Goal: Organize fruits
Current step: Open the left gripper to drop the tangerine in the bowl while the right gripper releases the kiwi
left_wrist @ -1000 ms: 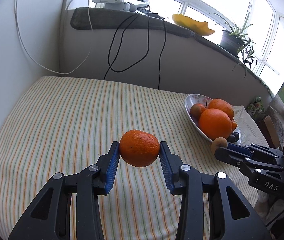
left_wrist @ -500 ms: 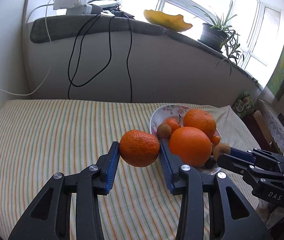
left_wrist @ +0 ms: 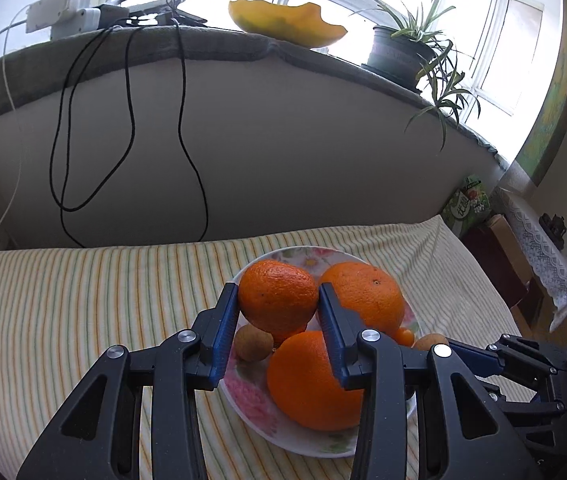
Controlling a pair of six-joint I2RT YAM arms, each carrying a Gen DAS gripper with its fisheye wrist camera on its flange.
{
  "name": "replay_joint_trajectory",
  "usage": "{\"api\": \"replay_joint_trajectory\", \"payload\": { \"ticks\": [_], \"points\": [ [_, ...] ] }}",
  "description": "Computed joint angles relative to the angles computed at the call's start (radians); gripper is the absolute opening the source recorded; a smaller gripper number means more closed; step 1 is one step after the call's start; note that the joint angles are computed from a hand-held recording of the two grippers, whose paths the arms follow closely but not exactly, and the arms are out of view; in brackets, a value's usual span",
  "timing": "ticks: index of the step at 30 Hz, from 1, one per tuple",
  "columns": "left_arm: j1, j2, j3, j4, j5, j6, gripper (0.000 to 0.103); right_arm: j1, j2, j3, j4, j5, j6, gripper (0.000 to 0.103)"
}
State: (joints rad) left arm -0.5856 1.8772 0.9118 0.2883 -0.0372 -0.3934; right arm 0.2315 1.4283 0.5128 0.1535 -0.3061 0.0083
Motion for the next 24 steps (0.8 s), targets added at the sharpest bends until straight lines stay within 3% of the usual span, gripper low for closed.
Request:
{"api": "replay_joint_trajectory", "payload": {
  "ticks": [15, 17, 19, 24],
  "points": [
    [-0.013, 0.082, 0.142, -0.079, 0.03, 0.021, 0.039, -0.01, 0.036, 0.018, 0.018, 0.002, -0.024, 0.028],
    [-0.019, 0.088, 0.158, -0.087, 0.02, 0.022, 0.046, -0.003, 0.037, 0.019, 0.019, 0.008, -0.025, 0.036],
    [-0.019, 0.079, 0.148, -0.075, 0.018, 0.018, 0.052, 0.001, 0.029, 0.01, 0.033, 0.016, -0.023, 0.053],
    [-0.029, 0.052, 0.128, -0.073, 0.0, 0.02, 0.052, 0.005, 0.0, -0.001, 0.032, 0.02, -0.027, 0.053]
  ]
}}
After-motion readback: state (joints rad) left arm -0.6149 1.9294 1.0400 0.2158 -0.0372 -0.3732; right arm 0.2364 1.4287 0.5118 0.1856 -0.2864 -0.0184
